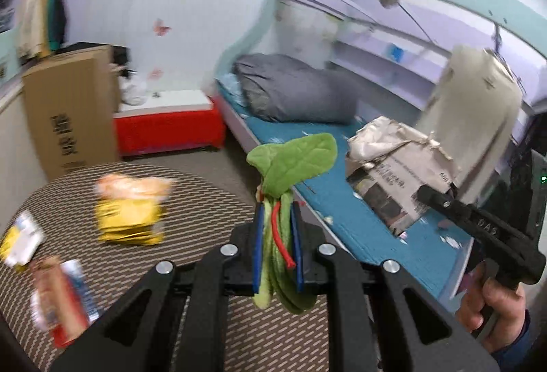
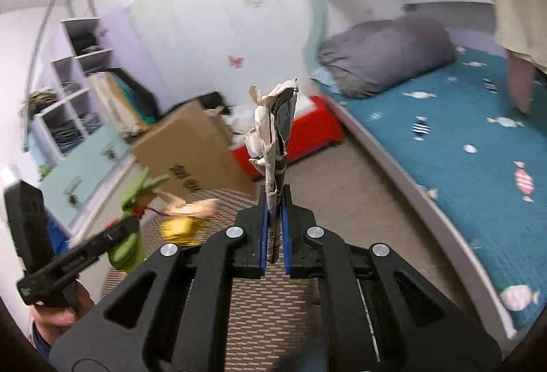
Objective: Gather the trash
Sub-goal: 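Carry cloth and newspaper to the blue bin and open both tools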
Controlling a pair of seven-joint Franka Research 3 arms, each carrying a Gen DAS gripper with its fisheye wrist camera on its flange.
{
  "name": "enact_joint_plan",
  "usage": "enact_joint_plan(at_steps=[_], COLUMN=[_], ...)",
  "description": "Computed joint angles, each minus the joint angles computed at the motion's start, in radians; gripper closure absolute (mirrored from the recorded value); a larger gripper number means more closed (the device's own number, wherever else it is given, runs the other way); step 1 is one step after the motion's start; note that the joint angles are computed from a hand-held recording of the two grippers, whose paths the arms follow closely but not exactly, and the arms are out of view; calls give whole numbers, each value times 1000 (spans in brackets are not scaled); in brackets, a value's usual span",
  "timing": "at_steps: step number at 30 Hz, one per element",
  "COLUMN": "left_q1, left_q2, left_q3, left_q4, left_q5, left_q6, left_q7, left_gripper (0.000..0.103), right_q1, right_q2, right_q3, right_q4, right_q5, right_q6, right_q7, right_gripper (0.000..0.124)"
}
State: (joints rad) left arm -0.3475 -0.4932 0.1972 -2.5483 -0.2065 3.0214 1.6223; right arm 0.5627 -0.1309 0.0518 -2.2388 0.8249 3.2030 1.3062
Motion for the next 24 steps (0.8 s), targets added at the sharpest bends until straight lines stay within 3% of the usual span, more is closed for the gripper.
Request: enact_joint_plan(at_steps=[2, 7, 12, 19, 22, 23, 24], left_q1=[-67, -144, -114, -33, -5, 3, 12], left_q2=[78, 307, 507, 674, 743, 767, 779], left_q3=[23, 14, -41, -117, -141, -147, -156], left_q4=[63, 238, 394, 537, 617, 645, 658], left_q5=[-32, -160, -220, -157, -97, -75, -59], left_q6=[-15, -88, -204, -325, -394, -420, -435], left_q7=[26, 121, 152, 82, 37, 20, 10], left_gripper=[89, 89, 89, 89, 88, 88, 86], right_q1=[-88, -131, -203, -299, -339, -355, -368], right_q2=[17, 109, 251, 450, 521, 536, 539], right_q3=[37, 13, 58, 126, 157, 173, 188], right_q4=[-14, 9, 84, 213, 267, 275, 273], right_q5=[-107, -90, -53, 4, 54, 89, 127], right_q6=[-31, -101, -187, -290, -340, -344, -337], right_q7=[111, 107, 98, 82, 71, 55, 39], right_gripper=[117, 117, 117, 116, 111, 103, 79])
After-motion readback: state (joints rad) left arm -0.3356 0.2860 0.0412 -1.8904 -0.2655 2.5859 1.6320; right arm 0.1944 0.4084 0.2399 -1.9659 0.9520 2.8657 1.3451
